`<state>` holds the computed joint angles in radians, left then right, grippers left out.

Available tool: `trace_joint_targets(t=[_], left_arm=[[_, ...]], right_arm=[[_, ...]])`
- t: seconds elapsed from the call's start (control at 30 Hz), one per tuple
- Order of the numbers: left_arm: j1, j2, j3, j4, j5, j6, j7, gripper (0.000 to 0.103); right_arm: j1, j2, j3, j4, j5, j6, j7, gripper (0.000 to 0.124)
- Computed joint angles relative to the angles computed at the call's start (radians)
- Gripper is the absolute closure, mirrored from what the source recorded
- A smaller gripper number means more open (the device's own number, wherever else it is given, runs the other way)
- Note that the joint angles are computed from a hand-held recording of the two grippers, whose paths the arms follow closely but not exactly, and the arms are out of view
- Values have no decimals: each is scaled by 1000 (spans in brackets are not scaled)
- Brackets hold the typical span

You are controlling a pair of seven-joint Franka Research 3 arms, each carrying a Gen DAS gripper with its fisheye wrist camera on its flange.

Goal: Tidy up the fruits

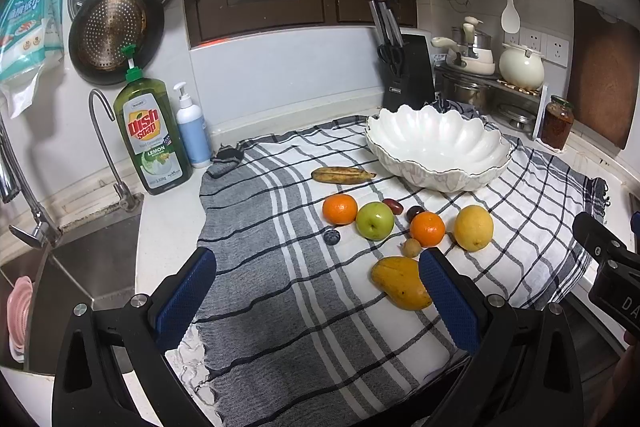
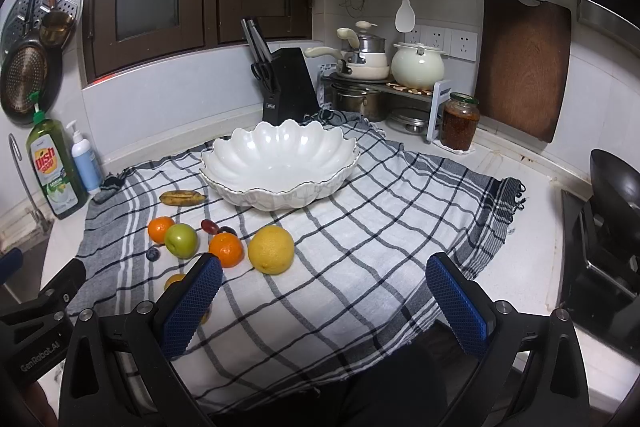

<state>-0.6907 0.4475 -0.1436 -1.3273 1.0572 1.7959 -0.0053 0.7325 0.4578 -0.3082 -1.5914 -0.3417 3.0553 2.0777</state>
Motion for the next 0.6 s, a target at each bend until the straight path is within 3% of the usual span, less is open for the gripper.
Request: trace_joint_targets(t=[0.6], left_arm=[[-17, 29, 11, 39, -5, -4, 10, 0]], right_arm=[[4, 2, -3, 1, 6, 0, -3, 21]])
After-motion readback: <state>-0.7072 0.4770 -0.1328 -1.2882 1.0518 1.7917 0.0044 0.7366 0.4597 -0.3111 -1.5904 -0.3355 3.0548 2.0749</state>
